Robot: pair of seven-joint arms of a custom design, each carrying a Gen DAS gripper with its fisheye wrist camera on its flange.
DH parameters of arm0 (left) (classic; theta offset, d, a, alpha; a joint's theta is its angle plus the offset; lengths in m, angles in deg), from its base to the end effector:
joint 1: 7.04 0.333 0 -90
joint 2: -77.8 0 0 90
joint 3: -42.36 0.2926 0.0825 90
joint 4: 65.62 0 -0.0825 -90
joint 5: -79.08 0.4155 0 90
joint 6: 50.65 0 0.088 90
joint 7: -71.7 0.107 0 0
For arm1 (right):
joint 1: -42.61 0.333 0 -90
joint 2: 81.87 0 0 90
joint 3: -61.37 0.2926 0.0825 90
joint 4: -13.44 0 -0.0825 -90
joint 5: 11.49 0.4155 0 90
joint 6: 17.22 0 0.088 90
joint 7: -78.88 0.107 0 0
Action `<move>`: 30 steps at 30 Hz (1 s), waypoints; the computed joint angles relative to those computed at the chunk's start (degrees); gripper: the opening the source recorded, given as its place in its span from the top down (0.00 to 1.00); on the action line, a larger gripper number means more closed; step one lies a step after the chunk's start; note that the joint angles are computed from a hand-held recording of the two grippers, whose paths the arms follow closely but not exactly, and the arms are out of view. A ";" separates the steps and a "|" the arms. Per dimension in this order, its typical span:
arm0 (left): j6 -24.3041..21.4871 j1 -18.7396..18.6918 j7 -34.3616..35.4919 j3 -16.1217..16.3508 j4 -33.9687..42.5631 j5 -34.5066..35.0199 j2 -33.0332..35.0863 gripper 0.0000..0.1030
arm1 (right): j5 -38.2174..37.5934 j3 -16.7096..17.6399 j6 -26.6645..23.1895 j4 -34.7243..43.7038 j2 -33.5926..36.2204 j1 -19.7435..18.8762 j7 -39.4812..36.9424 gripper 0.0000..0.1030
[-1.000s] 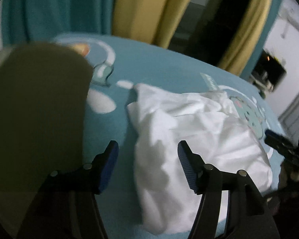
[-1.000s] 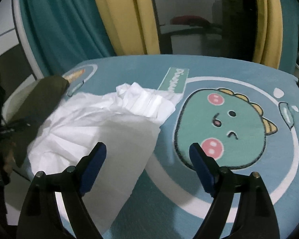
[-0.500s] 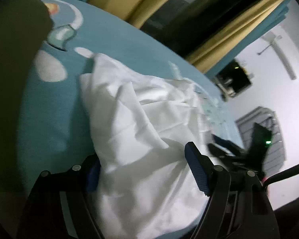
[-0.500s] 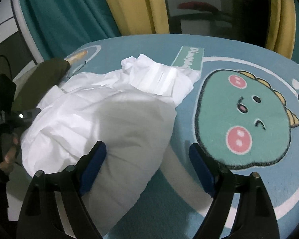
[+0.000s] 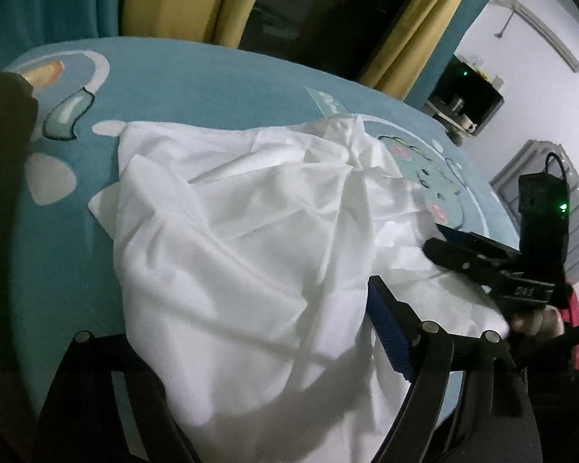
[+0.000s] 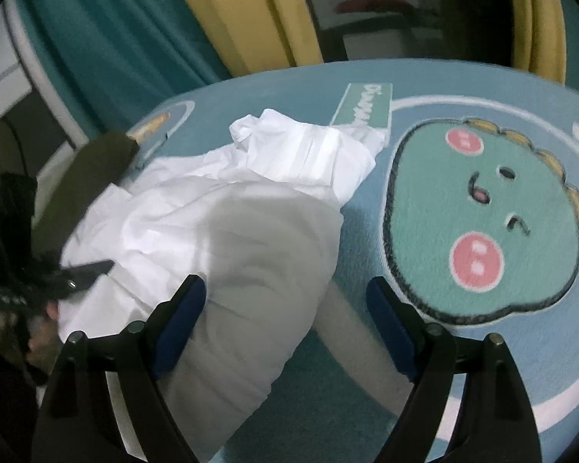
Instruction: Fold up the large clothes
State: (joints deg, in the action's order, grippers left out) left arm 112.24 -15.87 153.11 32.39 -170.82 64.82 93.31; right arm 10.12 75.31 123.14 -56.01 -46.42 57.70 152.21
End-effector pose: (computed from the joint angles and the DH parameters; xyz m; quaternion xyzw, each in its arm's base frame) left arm 0.6629 -0.2026 0.4320 -0.6751 0.6383 -0.3554 0.1023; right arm 0.7168 0.3363 0.4701 -0.7963 0.4766 -0.0207 0.3719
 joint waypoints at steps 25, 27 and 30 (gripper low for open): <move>7.53 -1.46 5.71 -0.78 -3.78 -3.89 -2.84 0.79 | 11.49 3.67 4.81 -6.56 -4.54 -2.30 -9.58 0.74; 6.51 -2.36 3.14 0.39 -4.27 -1.40 -2.94 0.79 | 11.31 2.96 3.03 -6.37 -4.43 -2.21 -8.30 0.66; 4.66 -1.47 2.96 -0.23 -3.65 -1.43 -1.91 0.76 | 10.44 1.92 -0.76 -3.66 -2.13 -1.80 -4.69 0.37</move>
State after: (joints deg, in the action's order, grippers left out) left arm 116.89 -17.35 156.07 32.15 -174.47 63.38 91.39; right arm 20.56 77.23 122.38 -59.67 -48.55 55.90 147.52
